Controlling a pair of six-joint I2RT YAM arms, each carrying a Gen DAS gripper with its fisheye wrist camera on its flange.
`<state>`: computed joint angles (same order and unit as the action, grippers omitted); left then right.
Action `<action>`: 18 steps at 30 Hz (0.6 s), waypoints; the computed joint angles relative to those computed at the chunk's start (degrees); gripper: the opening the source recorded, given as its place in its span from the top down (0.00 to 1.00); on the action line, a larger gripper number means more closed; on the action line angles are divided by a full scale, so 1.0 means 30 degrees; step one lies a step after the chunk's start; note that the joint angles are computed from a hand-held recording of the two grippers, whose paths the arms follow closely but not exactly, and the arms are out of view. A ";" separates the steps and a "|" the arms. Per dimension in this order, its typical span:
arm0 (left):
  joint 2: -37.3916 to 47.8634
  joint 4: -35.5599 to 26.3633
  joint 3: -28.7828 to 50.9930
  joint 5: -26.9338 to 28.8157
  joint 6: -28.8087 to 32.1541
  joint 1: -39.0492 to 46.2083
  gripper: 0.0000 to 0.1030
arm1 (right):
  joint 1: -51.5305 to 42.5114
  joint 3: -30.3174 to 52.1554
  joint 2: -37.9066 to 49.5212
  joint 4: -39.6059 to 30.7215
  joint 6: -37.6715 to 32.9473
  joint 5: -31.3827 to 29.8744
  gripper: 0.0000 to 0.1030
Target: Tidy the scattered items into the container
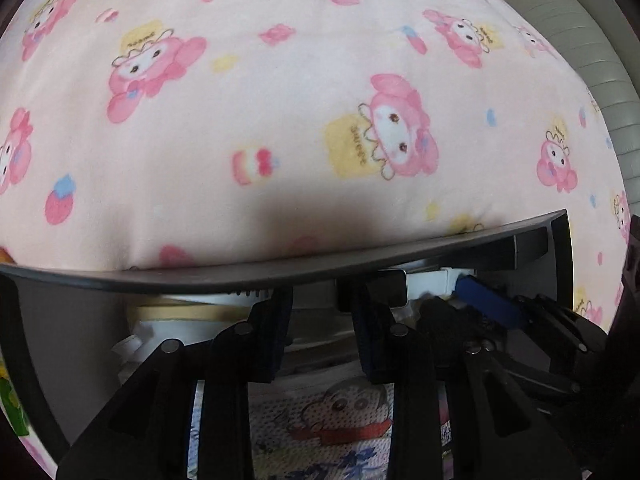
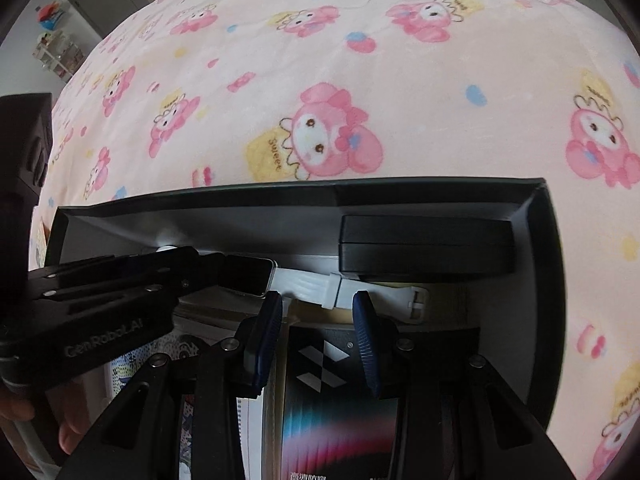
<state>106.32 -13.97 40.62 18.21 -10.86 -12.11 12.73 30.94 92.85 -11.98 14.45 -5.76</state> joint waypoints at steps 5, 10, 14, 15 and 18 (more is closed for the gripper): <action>-0.1618 -0.0768 -0.0905 0.0890 0.0981 0.1477 0.72 | 0.0085 0.0042 -0.0334 -0.0101 -0.0050 -0.0552 0.68; -0.2833 -0.0267 -0.1844 0.2525 0.0768 0.3308 0.70 | 0.0986 -0.0718 -0.3821 -0.0699 0.0532 0.1310 0.69; -0.3893 -0.0166 -0.2645 0.2949 0.1190 0.3238 0.69 | 0.0963 -0.0674 -0.3170 -0.0605 0.0561 0.1274 0.69; -0.4547 0.0024 -0.2944 0.2524 0.1161 0.2822 0.69 | 0.1144 -0.0628 -0.3061 -0.0733 0.0749 0.1647 0.69; -0.7501 -0.0404 -0.4196 0.1394 0.1195 0.2023 0.66 | 0.2121 -0.1053 -0.4728 -0.1584 0.1346 0.2700 0.68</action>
